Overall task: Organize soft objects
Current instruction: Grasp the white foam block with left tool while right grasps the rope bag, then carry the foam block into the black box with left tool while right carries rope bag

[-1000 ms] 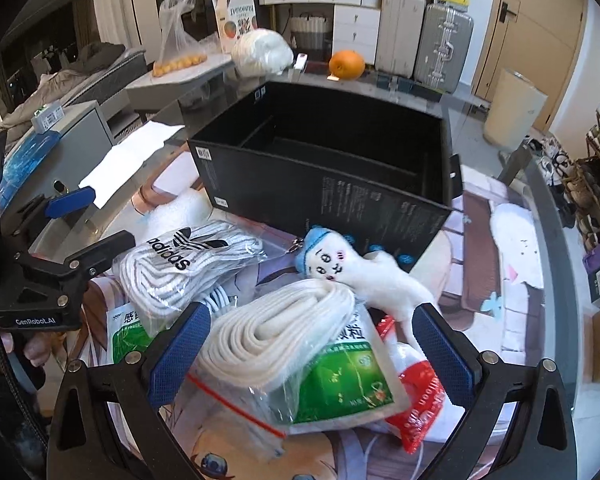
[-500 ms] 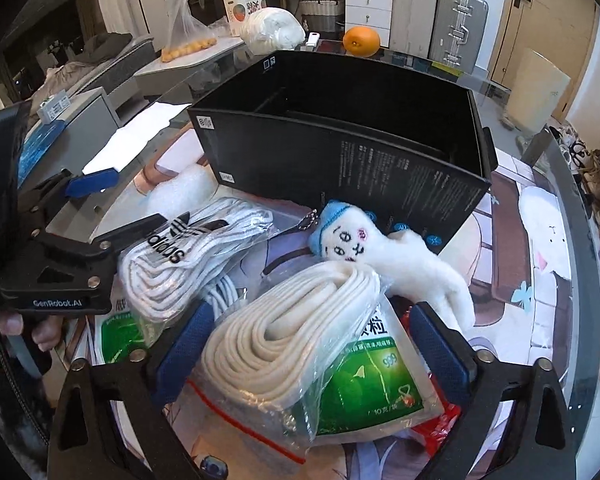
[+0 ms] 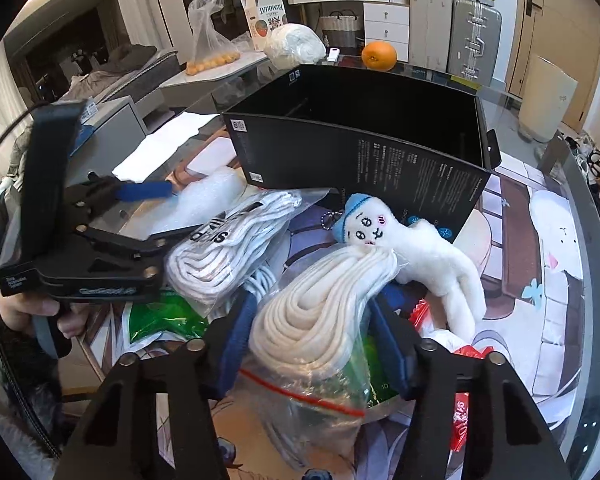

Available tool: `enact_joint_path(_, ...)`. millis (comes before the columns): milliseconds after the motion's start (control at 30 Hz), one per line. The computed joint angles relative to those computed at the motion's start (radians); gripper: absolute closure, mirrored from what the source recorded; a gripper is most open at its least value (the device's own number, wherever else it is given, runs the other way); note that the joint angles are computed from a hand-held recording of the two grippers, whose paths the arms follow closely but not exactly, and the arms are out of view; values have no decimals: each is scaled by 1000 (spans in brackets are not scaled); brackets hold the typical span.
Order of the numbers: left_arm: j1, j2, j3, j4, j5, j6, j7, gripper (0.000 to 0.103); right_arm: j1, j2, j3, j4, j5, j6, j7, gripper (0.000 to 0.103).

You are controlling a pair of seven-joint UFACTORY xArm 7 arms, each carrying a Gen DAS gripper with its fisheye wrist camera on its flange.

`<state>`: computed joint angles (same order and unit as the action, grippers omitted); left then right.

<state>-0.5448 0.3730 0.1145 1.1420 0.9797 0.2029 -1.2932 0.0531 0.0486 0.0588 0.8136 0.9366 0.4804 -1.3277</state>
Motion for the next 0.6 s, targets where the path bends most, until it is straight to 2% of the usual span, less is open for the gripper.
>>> enact_joint_path(33, -8, 0, 9, -1, 20, -11, -12, 53, -1, -4, 0, -3, 11, 3, -10, 52)
enact_joint_path(67, -23, -3, 23, -2, 47, -11, -39, 58, 0, -7, 2, -7, 25, 0, -24, 54)
enact_joint_path(100, -27, -5, 29, -5, 69, -20, -61, 69, 0, -12, 1, -13, 42, -1, -40, 55)
enact_joint_path(200, -31, -15, 39, -19, 123, -58, -117, 69, -1, -34, -7, -32, 94, 6, -94, 60)
enact_joint_path(400, -54, -64, 58, -32, 355, -50, -364, 69, 1, -94, -41, -71, 204, 45, -201, 62)
enact_joint_path(600, -27, -141, 18, -56, 549, -19, -557, 69, 7, -168, -81, -110, 311, 80, -325, 62)
